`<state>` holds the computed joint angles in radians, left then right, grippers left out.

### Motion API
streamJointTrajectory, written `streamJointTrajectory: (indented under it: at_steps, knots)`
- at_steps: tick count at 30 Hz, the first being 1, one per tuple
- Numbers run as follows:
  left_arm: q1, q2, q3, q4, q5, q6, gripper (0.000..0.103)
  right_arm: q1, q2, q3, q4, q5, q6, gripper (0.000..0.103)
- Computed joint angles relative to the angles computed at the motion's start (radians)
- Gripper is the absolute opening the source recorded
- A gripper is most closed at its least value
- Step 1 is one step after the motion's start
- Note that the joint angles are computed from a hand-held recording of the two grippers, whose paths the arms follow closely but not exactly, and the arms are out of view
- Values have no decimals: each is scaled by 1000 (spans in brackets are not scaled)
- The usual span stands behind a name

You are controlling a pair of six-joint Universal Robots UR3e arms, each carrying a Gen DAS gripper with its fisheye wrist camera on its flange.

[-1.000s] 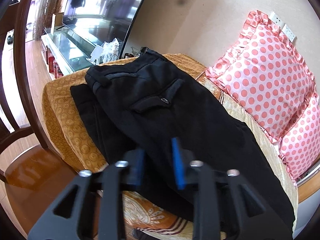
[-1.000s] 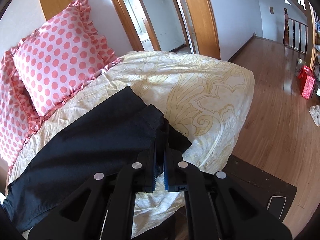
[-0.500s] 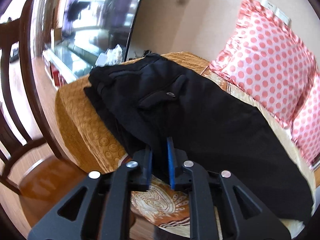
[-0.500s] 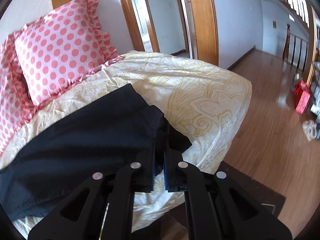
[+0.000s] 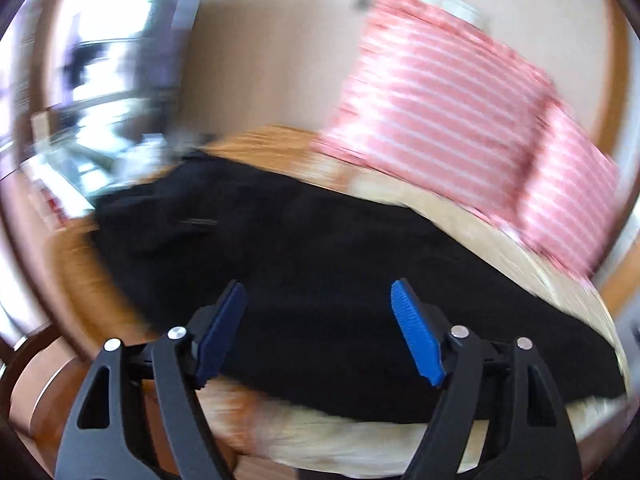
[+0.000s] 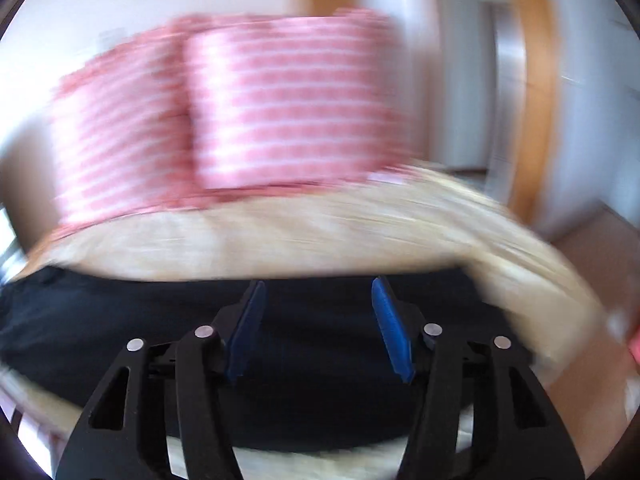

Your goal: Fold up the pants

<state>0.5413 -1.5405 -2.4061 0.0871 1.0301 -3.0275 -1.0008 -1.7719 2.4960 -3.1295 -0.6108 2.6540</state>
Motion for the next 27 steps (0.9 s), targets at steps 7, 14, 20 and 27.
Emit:
streamJointTrajectory:
  at_steps: [7, 14, 20, 27]
  knots:
    - [-239, -221, 163, -50, 95, 71, 78, 696, 471, -698, 295, -186, -38, 43]
    - [-180, -226, 95, 10, 17, 106, 79, 926, 860, -1338, 692, -381, -144, 34]
    - [-190, -243, 90, 41, 5, 124, 87, 943, 942, -1479, 830, -437, -214, 30]
    - [-226, -269, 109, 67, 38, 134, 95, 935, 913, -1429, 825, -415, -282, 3]
